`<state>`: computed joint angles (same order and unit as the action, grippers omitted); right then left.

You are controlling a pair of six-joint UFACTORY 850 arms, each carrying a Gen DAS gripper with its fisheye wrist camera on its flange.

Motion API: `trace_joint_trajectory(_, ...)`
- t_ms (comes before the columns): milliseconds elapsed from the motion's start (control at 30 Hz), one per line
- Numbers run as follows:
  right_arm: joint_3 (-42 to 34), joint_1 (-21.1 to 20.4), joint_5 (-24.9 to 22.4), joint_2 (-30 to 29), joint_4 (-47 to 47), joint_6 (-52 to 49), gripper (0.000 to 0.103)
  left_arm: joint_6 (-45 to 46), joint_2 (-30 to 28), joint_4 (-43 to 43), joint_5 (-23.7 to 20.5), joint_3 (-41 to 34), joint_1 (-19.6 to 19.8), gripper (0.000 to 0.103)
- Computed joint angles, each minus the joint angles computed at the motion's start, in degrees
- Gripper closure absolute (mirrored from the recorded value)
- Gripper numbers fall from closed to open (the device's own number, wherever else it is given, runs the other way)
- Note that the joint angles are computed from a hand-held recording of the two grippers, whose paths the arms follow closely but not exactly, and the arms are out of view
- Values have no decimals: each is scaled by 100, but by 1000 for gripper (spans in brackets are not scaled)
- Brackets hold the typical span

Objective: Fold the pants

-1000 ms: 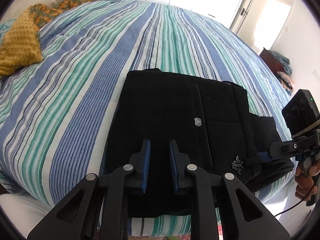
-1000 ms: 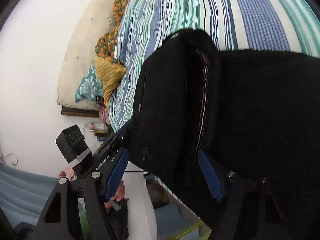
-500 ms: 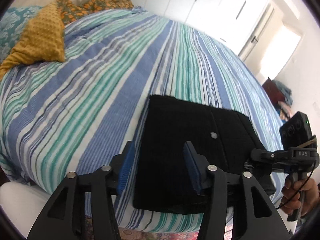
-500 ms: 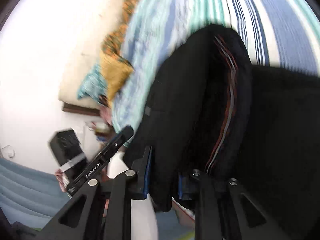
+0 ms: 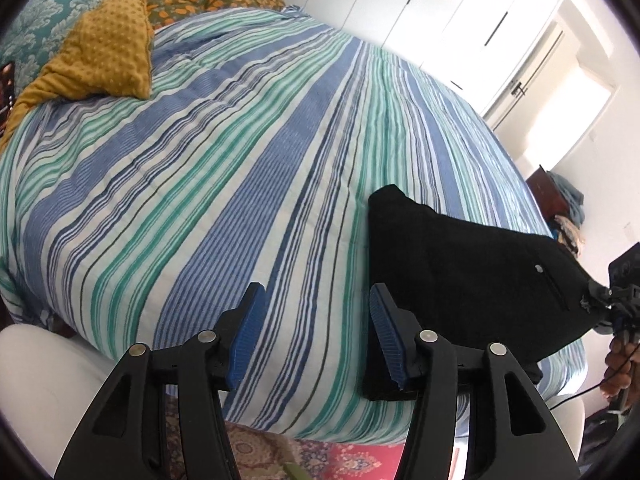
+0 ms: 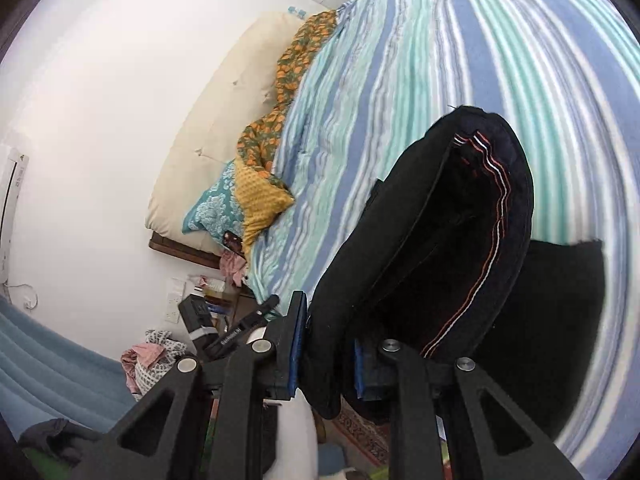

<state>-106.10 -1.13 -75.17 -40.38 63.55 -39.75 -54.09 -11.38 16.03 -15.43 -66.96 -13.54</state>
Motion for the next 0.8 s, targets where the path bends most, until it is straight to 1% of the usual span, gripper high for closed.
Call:
trace_joint_trajectory(167,482,-297,51,83,-172,58,83,566,-184,-231,-136,-306,-217,48)
trace_joint_trajectory(300,713,-469,34,43,99,-45,85,955,-368,-305,-245,-614,-407,47)
trace_joint_trajectory(367,715,-498,166,-1,-26,-138,86,1180,-533,-293,-345,-817,-515,46)
trace_joint_trajectory(433,806,-442,566,2,-472,-67,86,1422,-719,-354,-499,-1027,-596,46)
trace_joint_trajectory(500,916,-357,903,-7,-1010,47,82,1649,-869,-448,-675,-1207,-663,46)
trace_joint_trajectory(533,972,-367,945,9,-989,68,80,1686,-911,-440,-754,-1268,-690,46)
trace_joint_trajectory(567,1030,-419,918,26,-803,68,74,1716,-924,-436,-782,-1297,-701,46)
trace_joint_trajectory(600,1047,-451,923,71,-747,159,70,1720,-919,-409,-775,-1307,-708,46)
trace_joint_trajectory(633,1046,-452,1113,175,-930,272,62,1683,-914,-346,-772,-1319,-714,46)
trace_joint_trajectory(733,1112,-290,2307,687,-2008,417,59,1536,-997,-73,-805,-1439,-771,45)
trace_joint_trajectory(767,1078,-270,2508,789,-2102,305,58,1520,-1060,6,-847,-1516,-806,45)
trace_joint_trajectory(800,1084,-237,2620,886,-1956,57,59,1575,-1120,-6,-873,-1584,-824,45)
